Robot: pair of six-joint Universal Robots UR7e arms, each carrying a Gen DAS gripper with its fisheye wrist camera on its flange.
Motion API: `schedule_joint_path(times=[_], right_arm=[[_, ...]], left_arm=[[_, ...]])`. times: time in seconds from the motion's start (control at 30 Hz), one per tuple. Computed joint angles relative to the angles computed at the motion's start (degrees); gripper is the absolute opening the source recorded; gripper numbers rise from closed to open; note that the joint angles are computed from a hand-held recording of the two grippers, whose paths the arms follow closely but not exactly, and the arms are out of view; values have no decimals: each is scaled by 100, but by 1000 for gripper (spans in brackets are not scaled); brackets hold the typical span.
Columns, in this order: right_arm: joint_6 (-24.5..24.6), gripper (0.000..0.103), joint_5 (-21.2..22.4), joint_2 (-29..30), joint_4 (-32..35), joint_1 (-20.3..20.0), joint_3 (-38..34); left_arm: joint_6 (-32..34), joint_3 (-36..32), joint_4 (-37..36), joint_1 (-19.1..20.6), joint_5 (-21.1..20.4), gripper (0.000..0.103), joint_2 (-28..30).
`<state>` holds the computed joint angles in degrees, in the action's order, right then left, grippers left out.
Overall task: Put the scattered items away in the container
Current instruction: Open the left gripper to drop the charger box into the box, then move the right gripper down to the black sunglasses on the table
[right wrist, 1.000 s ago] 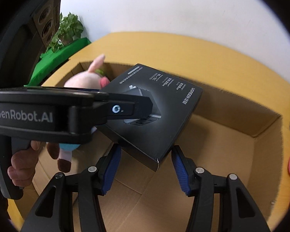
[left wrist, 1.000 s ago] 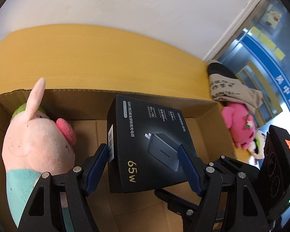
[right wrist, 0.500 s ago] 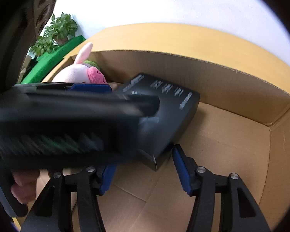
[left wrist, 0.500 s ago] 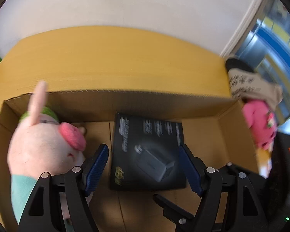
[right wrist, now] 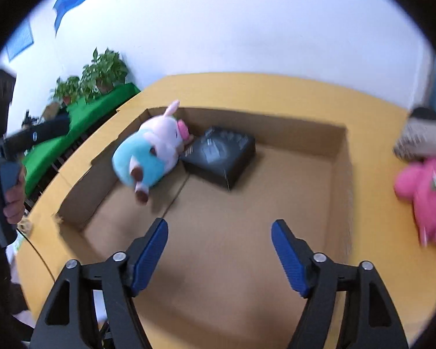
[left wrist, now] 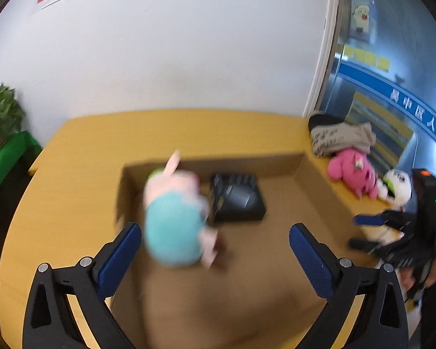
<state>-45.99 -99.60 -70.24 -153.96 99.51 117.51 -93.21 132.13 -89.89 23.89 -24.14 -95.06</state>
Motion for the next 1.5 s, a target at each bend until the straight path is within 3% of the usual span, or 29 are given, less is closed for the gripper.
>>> schedule_joint_path(times=[0.07,0.23,0.37,0.57,0.67,0.83,0.97,1.2,1.5], right_arm=[[-77,74,-269,-147,-207,-114,325],[-119,74,-602,-289,-830,-225,1042],[-189,75,-486,-645,-1265,-359,1524],[-203,74,-674,-872,-1822,-239,1993],[-15,74,-496,-1180,-2092,-108,2241],[166,79,-53,-1909,-2768,291,2849],[178,79,-102,-2242,-3329,604,3300],[445,79,-373,-2622,-3133,750,3472],[414,79,-283,-2978,-2880,663,3615]], left_arm=[[-354,252,151,-149,-333,103,-124],[-641,974,-439,-352,-968,102,-189],[-831,1344,-842,-491,-1278,101,-263],[-1437,1329,-114,-928,-1536,100,-158],[-2136,1139,694,-1429,-1567,100,-5],[-3342,572,2011,-2464,-1386,103,713],[-3723,222,2288,-2854,-1369,103,1374],[-4034,121,2148,-3162,-1518,103,1812],[-4227,94,2010,-3398,-1778,103,1992]])
